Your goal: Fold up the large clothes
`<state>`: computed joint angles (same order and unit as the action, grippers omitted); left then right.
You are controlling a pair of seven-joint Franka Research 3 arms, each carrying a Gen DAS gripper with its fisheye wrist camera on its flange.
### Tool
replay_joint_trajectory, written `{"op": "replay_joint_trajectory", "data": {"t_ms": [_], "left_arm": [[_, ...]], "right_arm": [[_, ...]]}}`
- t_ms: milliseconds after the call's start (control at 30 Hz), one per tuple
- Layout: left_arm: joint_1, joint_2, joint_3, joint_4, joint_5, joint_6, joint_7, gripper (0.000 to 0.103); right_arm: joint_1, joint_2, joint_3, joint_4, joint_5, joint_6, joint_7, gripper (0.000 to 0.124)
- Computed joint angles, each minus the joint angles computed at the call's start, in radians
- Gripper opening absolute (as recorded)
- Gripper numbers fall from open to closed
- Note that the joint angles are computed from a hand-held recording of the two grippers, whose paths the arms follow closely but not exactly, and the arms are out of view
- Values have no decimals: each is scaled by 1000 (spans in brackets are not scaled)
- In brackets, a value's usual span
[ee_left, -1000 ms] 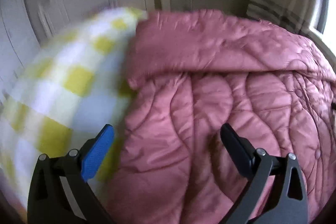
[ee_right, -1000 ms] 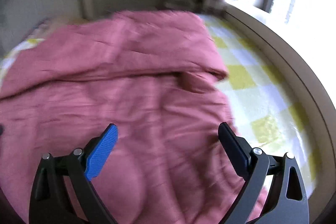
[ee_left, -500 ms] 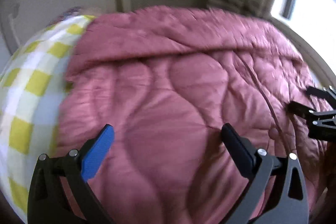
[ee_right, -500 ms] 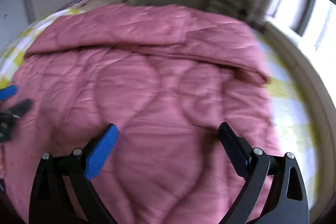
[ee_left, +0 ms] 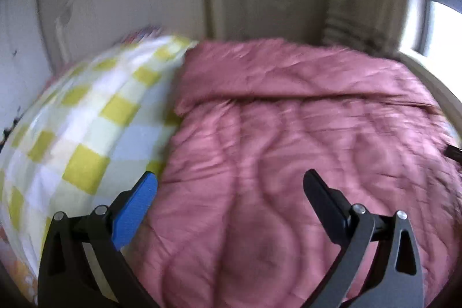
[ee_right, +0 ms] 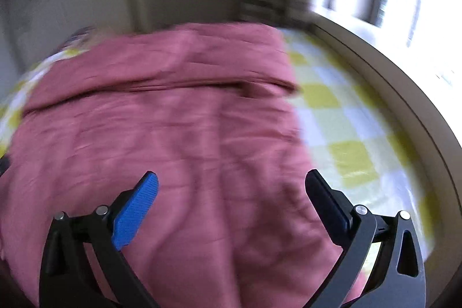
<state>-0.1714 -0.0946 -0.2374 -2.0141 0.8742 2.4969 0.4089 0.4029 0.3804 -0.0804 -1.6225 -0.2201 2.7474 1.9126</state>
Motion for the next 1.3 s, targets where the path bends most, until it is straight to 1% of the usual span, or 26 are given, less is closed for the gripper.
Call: {"op": "replay_joint_trajectory", "data": {"t_ms": [33,67,133,167,200,233,267,300,333,467,500,533,600,700,733,767,900,967,1000,1067,1100,1133,1167,1233,1267,1300], "left_arm": [[-10,-11,-7,-8,4,23,14,101],[-17,-8,-15,-9,8,34,23,101],[-41,21,-26,13,-35,46,98,101],[-58,40,-28,15,-97,61,163,101],[-69,58,-28,22,-135,58,200,101],[-81,94,-34,47,-161,5,233,101],[-89,102,-30,38,-132,7,202,101],[-92,84,-23,9,-83,40,143,101],[-94,85,-19,9,-95,41,155,101],[-90,87,-5,-2,-142,84,186,101],[-89,87,-4,-1,-140,83,188,101],[-90,87,-5,0,-134,79,186,101],[-93,89,-6,3,-131,78,180,101],[-95,91,-7,7,-129,72,176,101],[-93,87,-4,0,-132,77,181,101],[-93,87,-4,0,-132,78,181,101],[-93,84,-5,-1,-145,72,188,101],[-93,72,-6,-1,-170,55,192,101],[-95,62,-10,-4,-162,48,177,101],[-95,28,-14,-34,-150,95,166,101],[-95,11,-19,-48,-135,127,165,101],[-96,6,-29,-48,-109,127,164,101],[-98,11,-41,-37,-84,104,164,101],[-112,48,-59,9,-65,-2,188,101],[-117,73,-55,23,-114,-26,230,101],[-118,72,-42,8,-150,6,225,101]], "right_arm": [[-11,-6,26,-7,19,8,-46,98],[-36,-20,78,-28,64,13,-141,98],[-35,-17,118,-31,113,-9,-235,98],[-20,-11,122,-25,112,-45,-267,98],[10,-3,99,-23,84,-63,-261,98],[32,-12,83,-53,61,-25,-230,98],[28,-15,86,-67,82,-3,-228,98],[8,-14,106,-66,128,-9,-253,98],[-6,-14,115,-61,162,-20,-274,98],[12,-46,82,-102,149,0,-249,98],[32,-50,52,-115,108,26,-204,98],[72,-60,-5,-133,25,62,-115,98],[91,-76,-58,-158,-60,90,-10,98],[22,-62,-27,-146,-12,30,2,98],[-28,-64,15,-172,64,64,-56,99],[-44,-78,25,-207,71,113,-61,98],[40,-95,-61,-214,-76,90,81,98],[49,-126,-53,-256,-124,131,125,98],[29,-140,-19,-276,-104,165,89,98],[8,-165,31,-319,-76,235,2,98],[18,-174,38,-339,-90,265,-27,98],[32,-172,43,-344,-108,278,-58,98],[53,-161,36,-335,-126,270,-76,98],[136,-127,-31,-298,-285,210,17,98],[133,-124,-33,-299,-287,236,38,98],[107,-119,0,-292,-218,215,-7,98]]}}
